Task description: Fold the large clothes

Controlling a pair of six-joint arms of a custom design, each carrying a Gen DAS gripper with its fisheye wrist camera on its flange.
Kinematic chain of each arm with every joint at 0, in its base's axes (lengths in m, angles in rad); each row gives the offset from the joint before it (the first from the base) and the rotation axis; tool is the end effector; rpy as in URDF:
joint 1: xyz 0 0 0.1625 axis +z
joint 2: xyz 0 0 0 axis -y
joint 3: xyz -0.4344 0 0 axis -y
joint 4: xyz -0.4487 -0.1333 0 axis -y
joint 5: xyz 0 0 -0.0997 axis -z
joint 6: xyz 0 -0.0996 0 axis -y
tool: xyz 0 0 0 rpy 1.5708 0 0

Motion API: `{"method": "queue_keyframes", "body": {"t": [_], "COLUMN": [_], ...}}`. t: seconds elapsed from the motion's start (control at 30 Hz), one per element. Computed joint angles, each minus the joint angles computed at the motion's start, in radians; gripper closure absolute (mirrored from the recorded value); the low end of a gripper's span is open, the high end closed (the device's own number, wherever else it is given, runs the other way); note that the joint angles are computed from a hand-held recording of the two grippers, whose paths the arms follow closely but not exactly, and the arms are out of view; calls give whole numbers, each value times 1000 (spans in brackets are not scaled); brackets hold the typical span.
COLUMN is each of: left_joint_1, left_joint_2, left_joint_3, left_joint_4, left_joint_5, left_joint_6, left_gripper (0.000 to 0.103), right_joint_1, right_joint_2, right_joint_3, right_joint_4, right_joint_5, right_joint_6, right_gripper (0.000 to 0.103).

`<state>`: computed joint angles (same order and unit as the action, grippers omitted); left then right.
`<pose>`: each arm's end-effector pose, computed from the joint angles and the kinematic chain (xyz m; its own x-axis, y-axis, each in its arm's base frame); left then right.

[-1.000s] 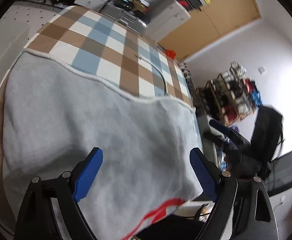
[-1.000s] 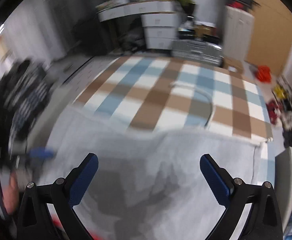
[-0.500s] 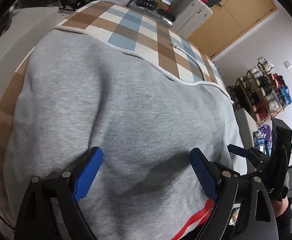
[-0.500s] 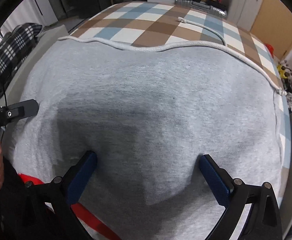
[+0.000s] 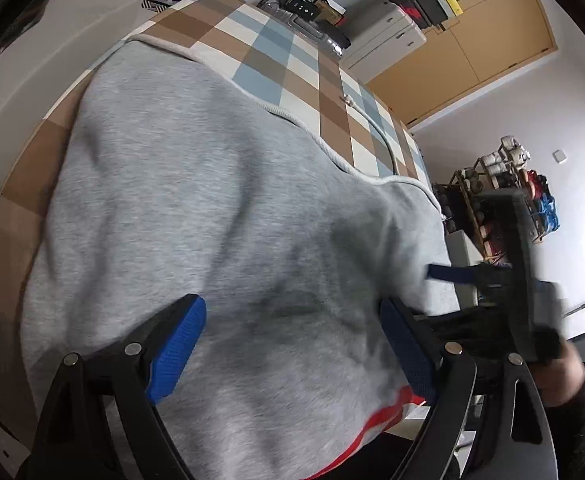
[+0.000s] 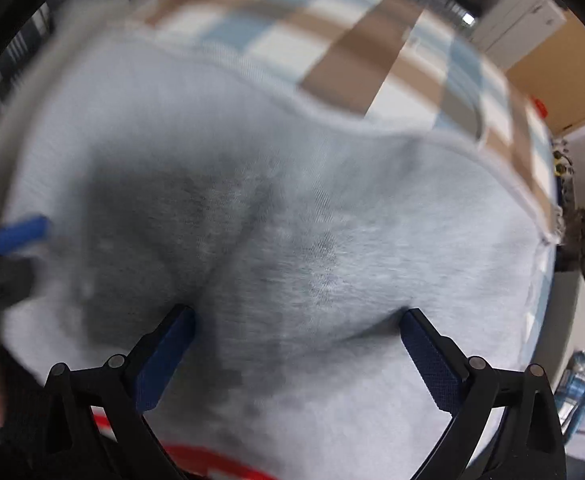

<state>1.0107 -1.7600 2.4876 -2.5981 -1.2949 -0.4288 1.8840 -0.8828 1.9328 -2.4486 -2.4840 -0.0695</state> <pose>-0.0643 -0.4046 0.2286 -0.9913 0.0664 -0.1139 0.1049 0.9204 -0.3767 0.2326 -0.5416 0.0318 -0.5173 -0.3817 0.7660 -0.3403 0.9130 0.2251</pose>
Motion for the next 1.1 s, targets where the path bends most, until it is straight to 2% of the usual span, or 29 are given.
{"method": "queue_keyframes", "body": {"t": [0.1,0.2,0.27,0.33,0.4,0.47,0.53,0.57,0.6,0.7,0.8,0.87,0.93,1.0,1.1], "left_joint_1": [7,18,19,11,-3,-67,-113,-124,-139,-160,-153,-158,-173,-172,-163], "left_joint_2": [-11,-12,-24,-53,-76,-109,-104,-93,-73,8,67,80,94,85,66], "left_joint_3": [0,-4,-4,7,15,30,30,27,21,-1,-2,12,21,29,29], "left_joint_4": [4,8,13,15,19,45,56,56,62,107,118,90,98,94,108], "left_joint_5": [-9,-30,-36,-58,-92,-59,-69,-70,-65,4,83,138,208,210,204], "left_joint_6": [6,6,4,15,46,54,71,63,47,18,25,50,55,84,99], "left_gripper": [17,17,17,17,17,17,17,17,17,17,17,17,17,17,17], "right_joint_1": [-12,-22,-30,-46,-53,-51,-68,-66,-90,-104,-92,-91,-77,-64,-27], "right_joint_2": [0,-33,-93,-200,-289,-328,-332,-312,-283,-261,-255,-257,-264,-283,-294], "right_joint_3": [3,42,87,164,237,278,311,306,321,344,346,338,319,283,243], "right_joint_4": [-8,-76,-130,-220,-288,-290,-264,-225,-224,-357,-367,-337,-249,-167,-253], "right_joint_5": [14,53,119,232,285,255,161,107,59,74,51,52,54,82,141], "right_joint_6": [21,-14,-36,-54,-83,-92,-78,-48,-53,-131,-137,-115,-57,-42,-80], "right_gripper": [0,0,0,0,0,0,0,0,0,0,0,0,0,0,0]}}
